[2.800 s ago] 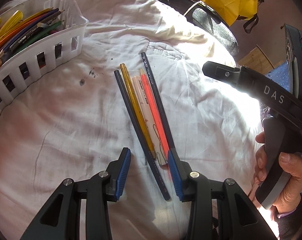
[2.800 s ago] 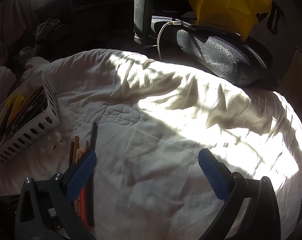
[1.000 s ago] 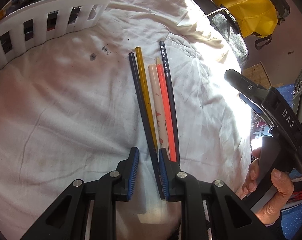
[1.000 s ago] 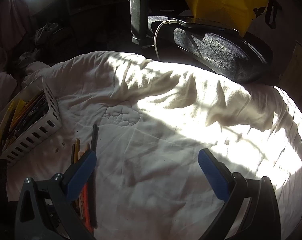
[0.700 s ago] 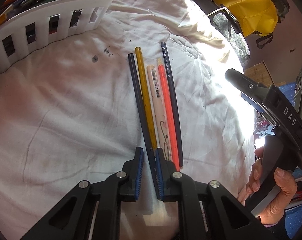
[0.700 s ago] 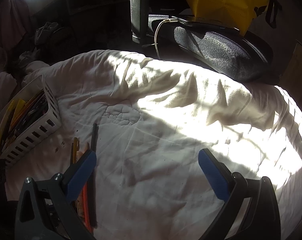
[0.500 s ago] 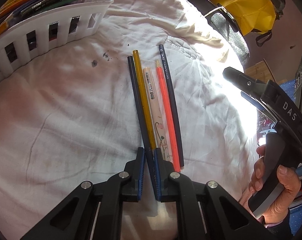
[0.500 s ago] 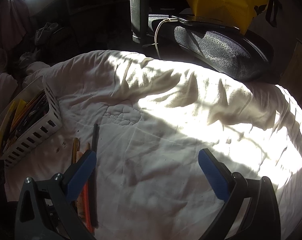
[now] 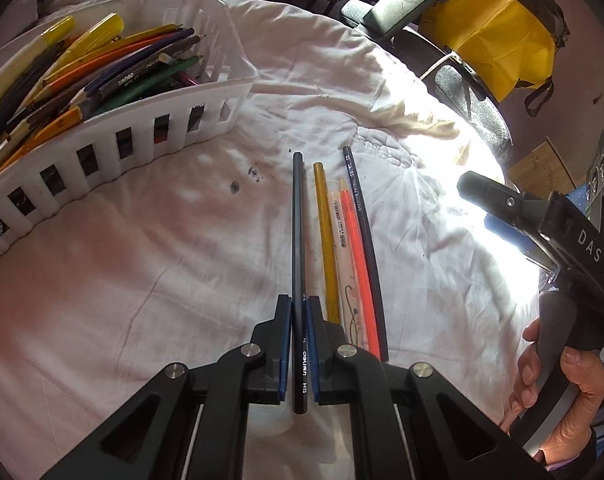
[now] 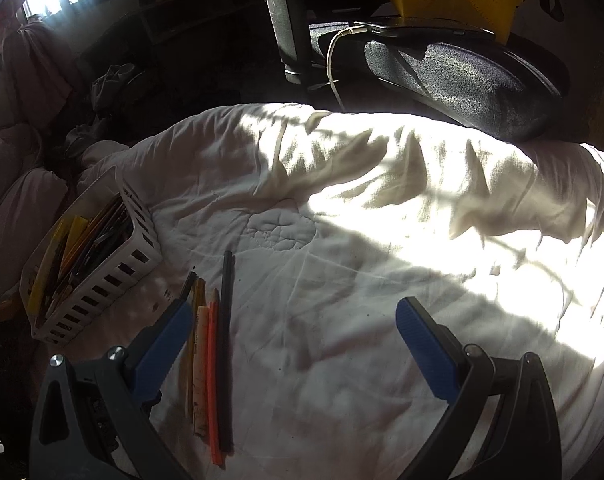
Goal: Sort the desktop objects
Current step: 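Lift the dark blue pencil off the sheet with the left tool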
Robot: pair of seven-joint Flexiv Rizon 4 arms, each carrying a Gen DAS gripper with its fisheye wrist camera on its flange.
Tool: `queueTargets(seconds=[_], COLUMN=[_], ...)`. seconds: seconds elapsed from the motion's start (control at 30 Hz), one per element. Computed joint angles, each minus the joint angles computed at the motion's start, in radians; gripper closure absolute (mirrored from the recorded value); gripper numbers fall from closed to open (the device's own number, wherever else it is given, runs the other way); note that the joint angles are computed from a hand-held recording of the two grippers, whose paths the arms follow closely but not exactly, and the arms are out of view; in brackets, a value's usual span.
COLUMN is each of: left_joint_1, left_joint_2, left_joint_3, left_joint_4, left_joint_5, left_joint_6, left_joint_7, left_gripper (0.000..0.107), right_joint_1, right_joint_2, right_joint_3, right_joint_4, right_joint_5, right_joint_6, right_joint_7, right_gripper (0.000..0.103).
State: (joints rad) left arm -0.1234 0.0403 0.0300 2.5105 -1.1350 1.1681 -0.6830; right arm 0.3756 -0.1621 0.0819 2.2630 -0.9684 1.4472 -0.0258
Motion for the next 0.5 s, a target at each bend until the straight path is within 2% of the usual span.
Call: queueTargets(seconds=[0.07, 0.17, 0.23, 0.33, 0.5], left_joint_1=[0.009, 0.024, 0.030, 0.054, 0.093], left_joint_2=[-0.010, -0.022, -0.023, -0.041, -0.068], left_joint_3=[0.003, 0.008, 0.008, 0.016, 0.022], left_joint_4=[-0.004, -0.007, -0.010, -0.027, -0.055], left_joint_5=[0.048, 0.093, 0.096, 0.138, 0.142], left_joint_6=[0.002, -0.022, -0.038, -0.109, -0.201], left_joint_7=[-0.032, -0.064, -0.063, -0.087, -0.089], left_gripper=[0.099, 0.099, 0.099, 0.099, 0.100], right_joint_1=[-0.007, 0.004, 0.015, 0.028, 0.037], right_joint_2=[-0.015, -0.019, -0.017, -0.012, -0.010], right_joint_3=[0.004, 0.014, 0.005, -0.011, -0.009], right_joint_4=[0.000, 0.001, 0.006, 0.016, 0.018], right_joint_5=[0.028, 0.108, 0.132, 0.149, 0.197], right_joint_6=[0.053, 0.054, 0.063, 0.077, 0.075], right_joint_7=[-0.015, -0.060, -0.065, -0.063, -0.081], right_gripper=[0.010, 0.018, 0.018, 0.018, 0.018])
